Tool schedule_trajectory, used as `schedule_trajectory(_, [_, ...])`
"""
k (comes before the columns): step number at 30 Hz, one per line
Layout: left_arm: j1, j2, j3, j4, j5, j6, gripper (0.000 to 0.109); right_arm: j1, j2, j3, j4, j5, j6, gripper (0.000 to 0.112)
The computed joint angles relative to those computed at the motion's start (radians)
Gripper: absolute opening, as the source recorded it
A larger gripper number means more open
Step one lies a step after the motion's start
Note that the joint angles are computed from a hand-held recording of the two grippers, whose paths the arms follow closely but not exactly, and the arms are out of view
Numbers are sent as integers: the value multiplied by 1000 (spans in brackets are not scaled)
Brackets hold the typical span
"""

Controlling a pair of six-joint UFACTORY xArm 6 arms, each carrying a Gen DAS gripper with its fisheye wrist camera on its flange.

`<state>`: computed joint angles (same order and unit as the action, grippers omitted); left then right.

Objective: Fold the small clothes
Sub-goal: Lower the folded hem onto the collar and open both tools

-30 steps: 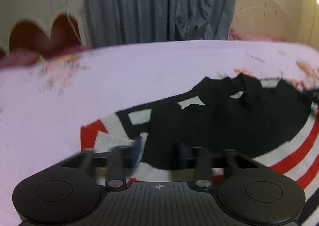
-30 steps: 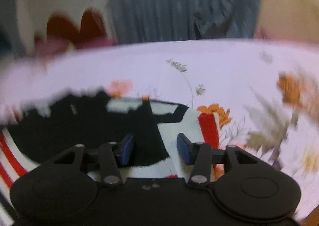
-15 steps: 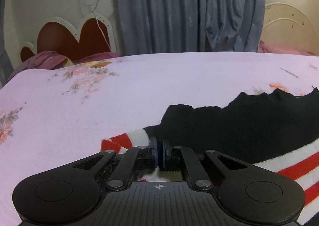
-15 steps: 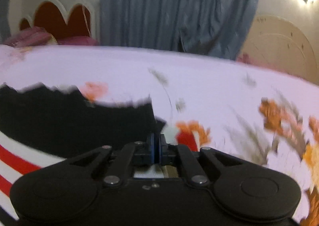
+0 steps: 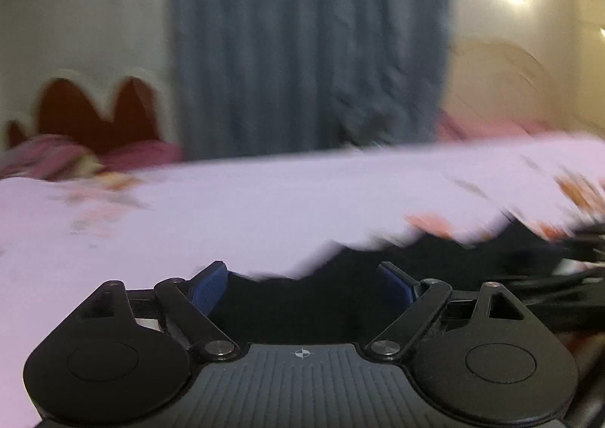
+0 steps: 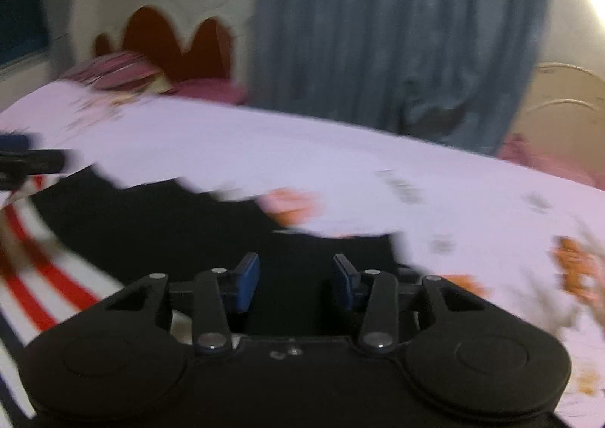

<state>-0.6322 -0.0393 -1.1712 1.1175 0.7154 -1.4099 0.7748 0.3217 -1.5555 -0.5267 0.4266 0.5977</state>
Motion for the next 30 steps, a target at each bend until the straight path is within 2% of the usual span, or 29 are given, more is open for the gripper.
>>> schedule_trajectory(2, [21, 28, 2, -112, -101, 86, 85, 9, 23, -13, 49, -14, -47, 61])
schedule_trajectory(3, [22, 30, 18, -169, -124, 115, 85, 11, 23, -12, 16, 1, -34, 61])
schedule_trajectory(4, [21, 16, 38, -184, -106, 127, 86, 9, 15, -2, 26, 6, -57, 61])
schedule_trajectory(5, [16, -16, 69, -158, -46, 107, 86, -1, -8, 28, 6, -6, -49, 60])
schedule_trajectory(6, [-4, -48, 101, -114, 33, 48, 86, -15, -38, 54, -55, 23, 1, 59])
schedule_trajectory(7, [2, -99, 155, -100, 70, 6, 85, -32, -71, 81, -135, 72, 92, 58])
schedule_trajectory(8, [14, -147, 206, -95, 66, -35, 85, -54, -107, 127, -174, 79, 173, 58])
schedule_trajectory(9, [35, -187, 252, -95, 21, -51, 85, -80, -142, 172, -181, 79, 226, 58])
schedule_trajectory(10, [35, -195, 260, -101, 15, -28, 85, -98, -163, 201, -165, 66, 237, 58])
schedule_trajectory(11, [18, -176, 236, -102, 47, -5, 85, -107, -174, 220, -143, 38, 224, 58])
schedule_trajectory(14, [-35, -148, 178, -90, 144, -12, 85, -70, -160, 175, -225, 106, 276, 55])
schedule_trajectory(15, [-42, -149, 165, -58, 142, -29, 85, -56, -170, 176, -265, 107, 313, 46])
schedule_trajectory(16, [-66, -151, 157, -34, 146, -49, 85, -56, -183, 195, -301, 71, 341, 46])
schedule_trajectory(17, [-85, -141, 140, -42, 137, -37, 85, -43, -195, 209, -299, 37, 339, 47])
schedule_trajectory(20, [-122, -85, 87, -79, 114, 1, 85, 7, -174, 215, -166, -25, 172, 47])
schedule_trajectory(22, [-139, -50, 60, -123, 108, 29, 85, 37, -156, 208, -147, -39, 128, 56])
schedule_trajectory(24, [-145, -48, 66, -143, 123, 27, 86, 57, -156, 214, -179, -23, 137, 56])
schedule_trajectory(26, [-152, -108, 120, -135, 159, -3, 86, 53, -187, 248, -204, -5, 153, 55])
schedule_trajectory(28, [-166, -190, 203, -126, 230, -39, 86, 42, -255, 305, -282, 56, 256, 55])
schedule_trajectory(29, [-167, -251, 265, -133, 245, -70, 86, 28, -290, 339, -298, 77, 298, 55])
schedule_trajectory(30, [-159, -305, 325, -128, 218, -102, 86, 9, -334, 387, -298, 83, 341, 56])
